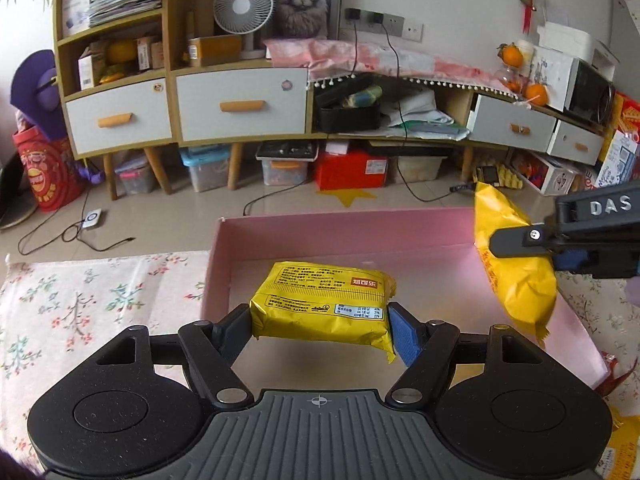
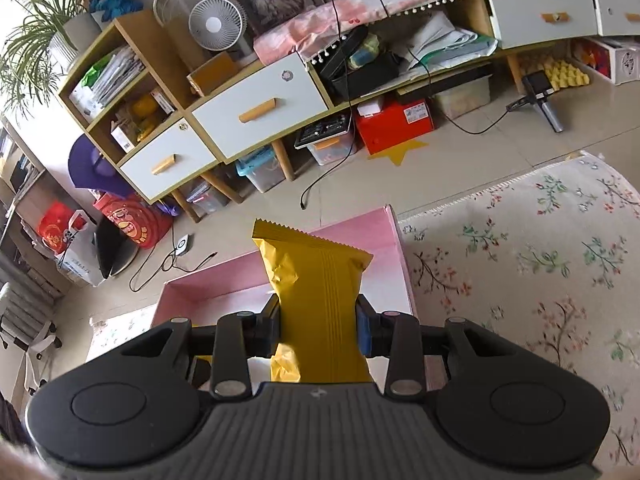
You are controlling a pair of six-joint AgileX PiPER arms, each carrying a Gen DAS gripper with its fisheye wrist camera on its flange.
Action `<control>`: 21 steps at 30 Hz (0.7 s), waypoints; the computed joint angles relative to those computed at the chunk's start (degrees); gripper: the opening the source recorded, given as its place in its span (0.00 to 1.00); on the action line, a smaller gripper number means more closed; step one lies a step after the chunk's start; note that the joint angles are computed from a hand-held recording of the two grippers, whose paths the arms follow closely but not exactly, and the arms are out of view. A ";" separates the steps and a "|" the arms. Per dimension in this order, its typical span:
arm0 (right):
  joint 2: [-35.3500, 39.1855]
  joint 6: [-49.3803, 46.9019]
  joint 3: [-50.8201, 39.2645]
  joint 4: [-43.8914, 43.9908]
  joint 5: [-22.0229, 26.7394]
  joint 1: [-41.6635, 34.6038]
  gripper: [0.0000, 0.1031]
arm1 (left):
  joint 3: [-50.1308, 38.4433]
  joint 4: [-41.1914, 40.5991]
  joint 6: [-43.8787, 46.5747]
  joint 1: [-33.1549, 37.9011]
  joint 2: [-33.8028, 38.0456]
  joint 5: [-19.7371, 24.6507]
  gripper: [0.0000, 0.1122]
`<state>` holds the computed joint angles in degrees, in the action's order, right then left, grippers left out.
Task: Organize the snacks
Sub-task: 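Lower both held yellow packs into the pink box and open both tools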
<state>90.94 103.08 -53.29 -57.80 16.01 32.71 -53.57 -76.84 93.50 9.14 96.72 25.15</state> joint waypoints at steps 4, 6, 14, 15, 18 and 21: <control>1.73 -3.32 -1.68 2.38 1.27 0.05 0.36 | -0.25 -1.71 1.51 -0.27 0.71 -0.09 0.67; 1.56 -2.16 -1.28 1.39 0.82 -0.07 0.42 | -0.07 -1.51 1.65 -0.16 0.55 0.10 0.72; -0.96 -3.62 0.34 1.92 0.72 1.08 0.65 | 1.33 2.91 -1.79 0.02 -2.49 0.30 0.82; -1.33 -5.32 0.06 3.25 1.84 1.63 0.67 | 1.80 3.47 -2.16 0.15 -3.30 0.43 0.83; -2.90 -8.99 0.06 6.67 3.76 2.88 0.71 | 3.34 5.74 -4.45 0.71 -6.13 1.30 0.86; -4.81 -10.91 0.30 8.88 5.84 4.21 0.75 | 4.68 10.65 -9.54 1.10 -9.54 1.95 0.86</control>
